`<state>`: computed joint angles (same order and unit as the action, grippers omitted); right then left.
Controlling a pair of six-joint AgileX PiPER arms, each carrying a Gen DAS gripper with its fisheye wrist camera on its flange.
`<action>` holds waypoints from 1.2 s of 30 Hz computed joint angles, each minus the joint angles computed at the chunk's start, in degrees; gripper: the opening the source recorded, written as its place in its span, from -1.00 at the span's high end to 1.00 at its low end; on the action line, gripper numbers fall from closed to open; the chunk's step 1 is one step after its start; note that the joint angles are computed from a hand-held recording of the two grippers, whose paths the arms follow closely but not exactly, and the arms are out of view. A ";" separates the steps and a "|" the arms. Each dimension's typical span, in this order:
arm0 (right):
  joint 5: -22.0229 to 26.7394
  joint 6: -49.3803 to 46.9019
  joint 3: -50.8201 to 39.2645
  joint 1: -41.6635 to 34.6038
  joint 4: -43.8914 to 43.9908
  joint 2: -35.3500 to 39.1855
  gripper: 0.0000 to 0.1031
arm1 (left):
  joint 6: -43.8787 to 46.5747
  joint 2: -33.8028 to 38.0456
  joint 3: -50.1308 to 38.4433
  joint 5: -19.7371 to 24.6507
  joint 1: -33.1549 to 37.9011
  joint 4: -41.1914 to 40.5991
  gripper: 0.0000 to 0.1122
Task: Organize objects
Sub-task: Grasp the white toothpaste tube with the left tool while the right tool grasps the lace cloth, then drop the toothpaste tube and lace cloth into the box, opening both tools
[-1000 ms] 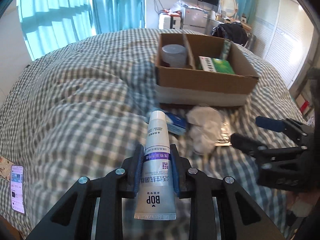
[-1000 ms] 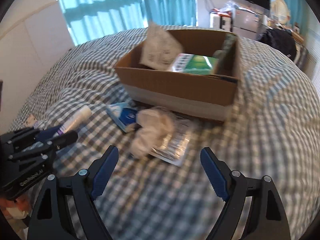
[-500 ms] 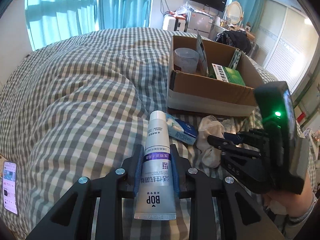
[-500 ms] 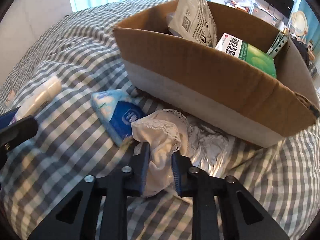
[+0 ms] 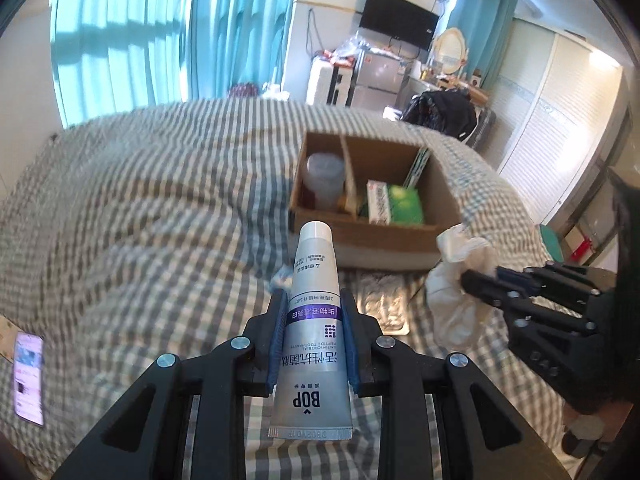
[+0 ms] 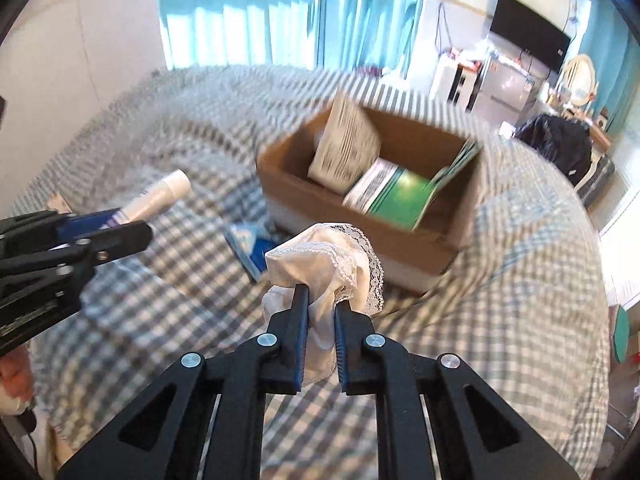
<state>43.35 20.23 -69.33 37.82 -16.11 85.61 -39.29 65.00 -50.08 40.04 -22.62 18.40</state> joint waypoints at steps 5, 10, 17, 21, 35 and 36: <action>4.87 -1.13 -4.90 1.11 -0.73 -4.43 0.78 | 4.79 0.31 -10.21 7.73 -0.64 -1.29 0.54; 7.32 -4.53 -10.07 0.77 1.11 -5.48 0.78 | 8.62 4.28 -19.31 10.57 -0.07 -3.05 0.54; 8.84 -12.48 -18.13 -5.50 8.94 -1.91 0.78 | 15.45 10.49 -26.07 8.88 3.47 -7.58 0.54; 9.73 -14.11 -24.01 -7.90 8.54 3.02 0.78 | 20.76 17.31 -30.73 7.14 5.11 -10.07 0.54; 15.40 -19.70 -57.27 -16.72 12.41 34.02 0.78 | 37.91 45.22 -47.69 3.65 11.61 -25.44 0.54; 16.33 -19.62 -60.26 -17.11 12.44 36.67 0.78 | 38.60 46.42 -48.19 3.49 11.63 -26.00 0.54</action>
